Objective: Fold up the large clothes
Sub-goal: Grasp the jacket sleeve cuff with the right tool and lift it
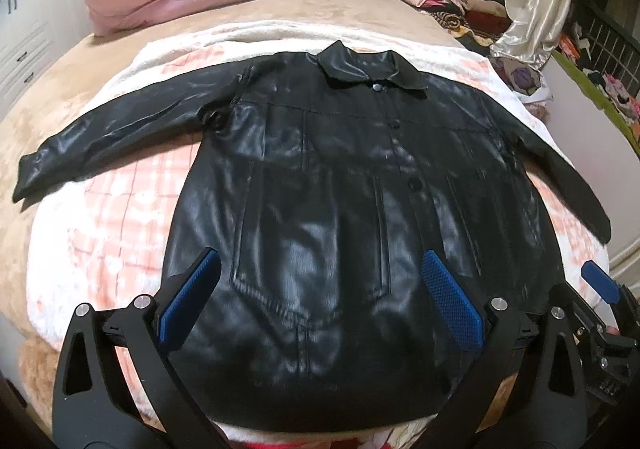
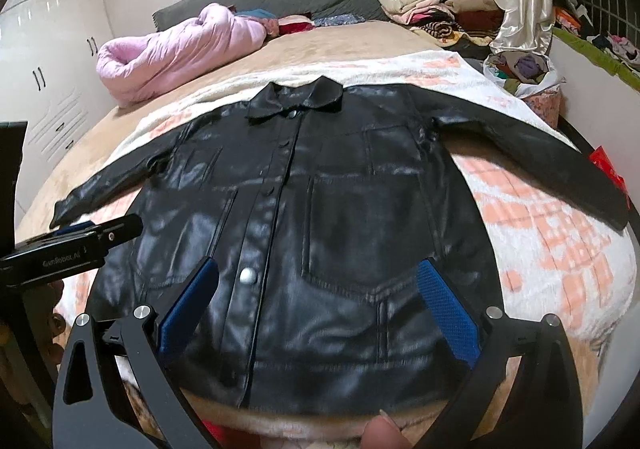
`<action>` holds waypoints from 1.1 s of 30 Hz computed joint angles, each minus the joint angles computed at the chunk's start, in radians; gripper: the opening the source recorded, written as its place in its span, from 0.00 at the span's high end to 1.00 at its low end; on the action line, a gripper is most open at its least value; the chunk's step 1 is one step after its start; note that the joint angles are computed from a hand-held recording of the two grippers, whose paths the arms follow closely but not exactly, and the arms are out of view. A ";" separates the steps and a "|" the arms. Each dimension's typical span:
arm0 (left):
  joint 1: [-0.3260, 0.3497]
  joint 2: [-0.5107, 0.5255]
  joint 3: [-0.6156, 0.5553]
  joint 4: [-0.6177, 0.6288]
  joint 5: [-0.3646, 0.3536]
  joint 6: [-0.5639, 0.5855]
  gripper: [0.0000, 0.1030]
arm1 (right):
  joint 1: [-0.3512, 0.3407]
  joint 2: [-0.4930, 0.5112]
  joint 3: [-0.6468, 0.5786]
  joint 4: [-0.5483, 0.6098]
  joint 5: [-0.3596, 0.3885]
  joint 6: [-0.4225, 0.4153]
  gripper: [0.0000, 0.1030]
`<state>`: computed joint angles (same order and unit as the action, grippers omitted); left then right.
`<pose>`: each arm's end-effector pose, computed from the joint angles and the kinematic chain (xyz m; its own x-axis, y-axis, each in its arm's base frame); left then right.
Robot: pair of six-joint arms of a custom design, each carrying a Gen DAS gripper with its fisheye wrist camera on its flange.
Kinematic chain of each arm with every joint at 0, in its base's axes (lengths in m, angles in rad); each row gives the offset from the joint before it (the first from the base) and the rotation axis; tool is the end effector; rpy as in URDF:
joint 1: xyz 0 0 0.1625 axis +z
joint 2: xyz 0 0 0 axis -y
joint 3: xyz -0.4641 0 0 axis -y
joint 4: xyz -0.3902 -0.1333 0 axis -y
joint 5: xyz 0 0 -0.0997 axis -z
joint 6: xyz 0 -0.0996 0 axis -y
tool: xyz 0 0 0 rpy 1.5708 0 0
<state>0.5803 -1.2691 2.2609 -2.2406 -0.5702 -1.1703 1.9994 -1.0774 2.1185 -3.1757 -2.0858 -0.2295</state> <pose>-0.2397 -0.4168 0.1965 -0.7591 -0.2460 -0.6027 0.2419 0.7530 -0.6120 0.3042 -0.4630 0.2145 -0.7974 -0.2940 0.5270 -0.5470 0.7208 -0.4257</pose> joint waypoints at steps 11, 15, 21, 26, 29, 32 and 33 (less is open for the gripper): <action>0.111 0.089 -0.115 -0.138 -0.017 0.184 0.08 | -0.072 0.051 -0.182 0.084 0.014 0.064 0.04; 0.136 0.126 -0.161 -0.166 -0.021 0.237 0.08 | -0.089 0.073 -0.241 0.090 -0.003 0.072 0.04; 0.162 0.189 -0.225 -0.267 -0.027 0.352 0.09 | -0.134 0.090 -0.325 0.143 0.024 0.181 0.04; 0.186 0.245 -0.280 -0.306 -0.032 0.411 0.09 | -0.192 0.089 -0.383 0.222 0.078 0.338 0.04; 0.201 0.284 -0.324 -0.315 -0.048 0.444 0.08 | -0.217 0.090 -0.391 0.213 0.061 0.419 0.04; 0.210 0.318 -0.352 -0.340 -0.057 0.477 0.09 | -0.249 0.090 -0.390 0.194 0.028 0.505 0.04; 0.214 0.333 -0.367 -0.341 -0.063 0.487 0.09 | -0.257 0.088 -0.387 0.188 0.024 0.521 0.04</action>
<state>0.7940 -0.9365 1.8942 -2.5814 -0.6335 -0.6833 1.7425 -0.9889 1.7313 -2.9878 -2.0620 0.2916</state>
